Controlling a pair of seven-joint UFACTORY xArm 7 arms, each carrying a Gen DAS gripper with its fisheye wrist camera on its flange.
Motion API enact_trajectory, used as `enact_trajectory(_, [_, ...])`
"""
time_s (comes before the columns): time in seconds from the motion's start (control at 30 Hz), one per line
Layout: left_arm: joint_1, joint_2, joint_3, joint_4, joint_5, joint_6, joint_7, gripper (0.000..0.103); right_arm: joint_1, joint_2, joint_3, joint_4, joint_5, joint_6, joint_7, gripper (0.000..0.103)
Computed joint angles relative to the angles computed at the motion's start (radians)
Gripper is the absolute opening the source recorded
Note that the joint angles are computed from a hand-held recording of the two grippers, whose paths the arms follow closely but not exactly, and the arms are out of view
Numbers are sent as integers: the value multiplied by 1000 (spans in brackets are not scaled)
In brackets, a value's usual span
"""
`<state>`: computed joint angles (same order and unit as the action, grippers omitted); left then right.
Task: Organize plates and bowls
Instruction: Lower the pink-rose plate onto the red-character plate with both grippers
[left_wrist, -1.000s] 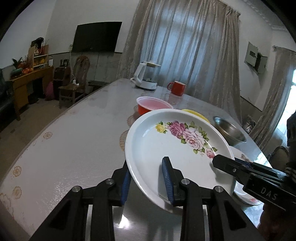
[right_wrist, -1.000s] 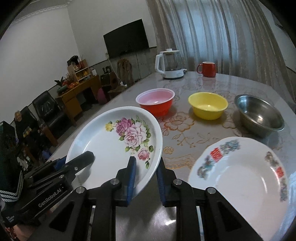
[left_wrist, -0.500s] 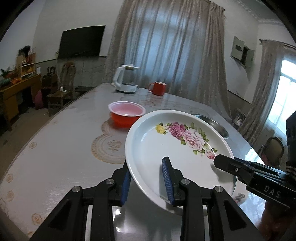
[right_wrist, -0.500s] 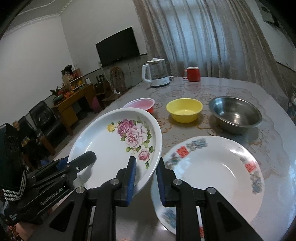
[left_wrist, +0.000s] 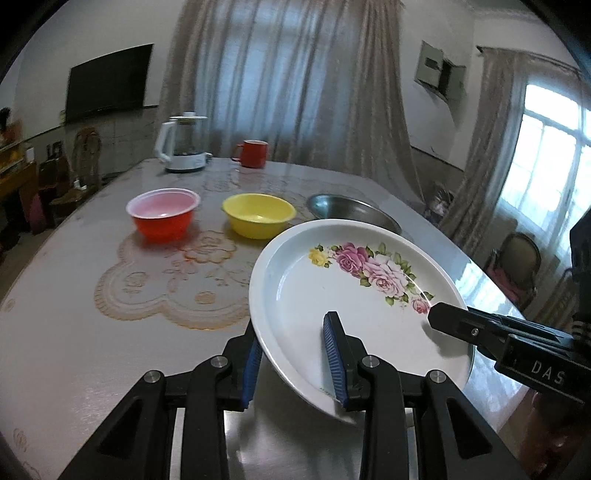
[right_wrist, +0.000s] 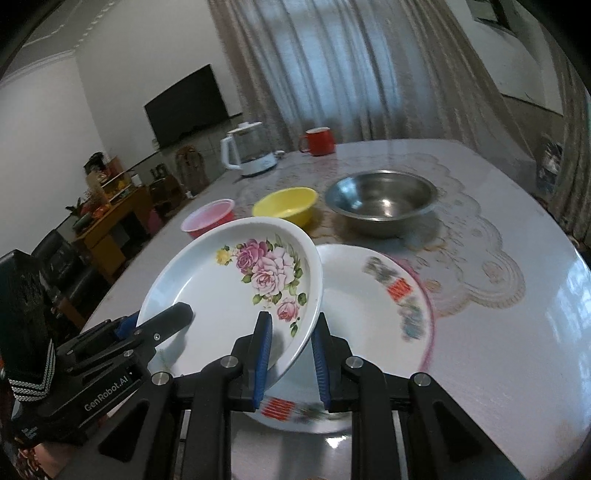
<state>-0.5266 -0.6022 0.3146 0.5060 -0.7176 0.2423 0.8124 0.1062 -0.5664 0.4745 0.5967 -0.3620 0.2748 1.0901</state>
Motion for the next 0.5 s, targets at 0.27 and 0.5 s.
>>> enact_trajectory(0.27, [-6,33,-42,1,11,-11,-23,33,18,-48,-41,-57,42,10,-6,21])
enact_trajectory(0.5, [-18,84,-44,23,0,-17,-9,33,19,-37,-57,-81,67,-11,-16,21])
